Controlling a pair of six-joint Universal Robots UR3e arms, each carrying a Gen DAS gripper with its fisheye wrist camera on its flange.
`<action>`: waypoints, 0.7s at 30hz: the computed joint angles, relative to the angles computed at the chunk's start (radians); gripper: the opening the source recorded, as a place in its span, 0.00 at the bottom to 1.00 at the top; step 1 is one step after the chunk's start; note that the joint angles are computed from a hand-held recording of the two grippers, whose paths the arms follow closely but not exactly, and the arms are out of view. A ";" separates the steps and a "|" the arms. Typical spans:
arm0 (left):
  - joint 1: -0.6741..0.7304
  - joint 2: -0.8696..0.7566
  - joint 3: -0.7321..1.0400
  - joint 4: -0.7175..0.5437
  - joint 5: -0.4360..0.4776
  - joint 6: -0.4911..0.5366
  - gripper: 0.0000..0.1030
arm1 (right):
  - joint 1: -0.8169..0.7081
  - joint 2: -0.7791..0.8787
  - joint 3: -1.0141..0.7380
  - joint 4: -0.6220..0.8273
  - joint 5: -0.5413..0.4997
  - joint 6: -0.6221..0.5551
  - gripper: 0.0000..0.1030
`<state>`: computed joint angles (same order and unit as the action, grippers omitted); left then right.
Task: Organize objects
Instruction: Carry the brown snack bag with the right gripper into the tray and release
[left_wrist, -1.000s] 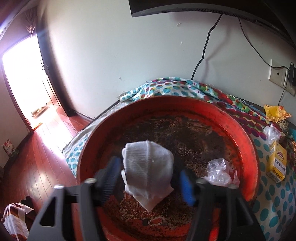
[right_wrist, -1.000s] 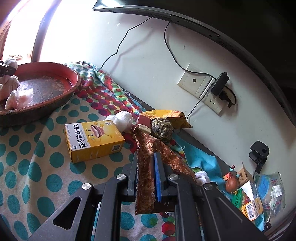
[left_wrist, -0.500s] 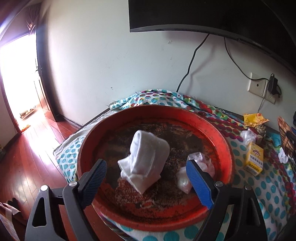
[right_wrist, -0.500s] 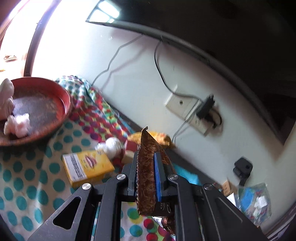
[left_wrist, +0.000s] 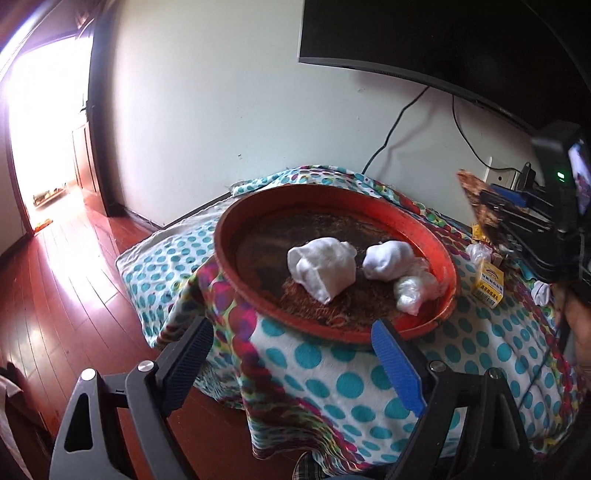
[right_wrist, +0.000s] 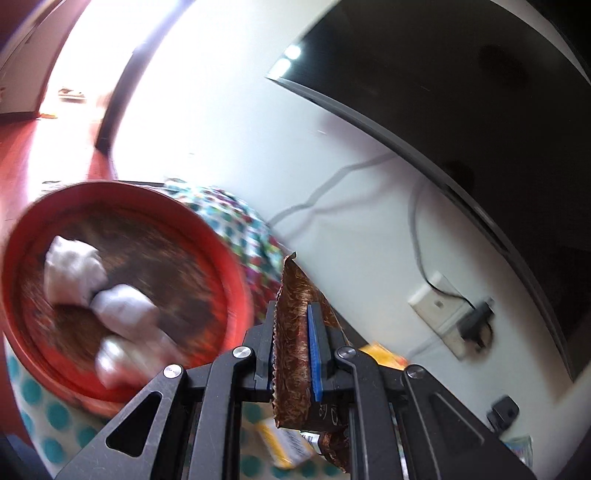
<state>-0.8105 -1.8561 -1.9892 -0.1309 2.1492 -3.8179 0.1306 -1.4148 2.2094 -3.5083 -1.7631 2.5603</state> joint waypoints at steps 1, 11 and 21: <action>0.000 0.007 -0.016 0.007 0.001 -0.012 0.87 | 0.042 0.033 -0.040 0.012 -0.025 0.008 0.12; 0.033 -0.009 -0.094 0.116 -0.032 0.009 0.87 | 0.305 0.337 -0.455 0.169 -0.179 0.015 0.13; 0.083 -0.001 -0.137 0.163 -0.084 0.015 0.87 | 0.368 0.487 -0.657 0.324 -0.174 0.030 0.20</action>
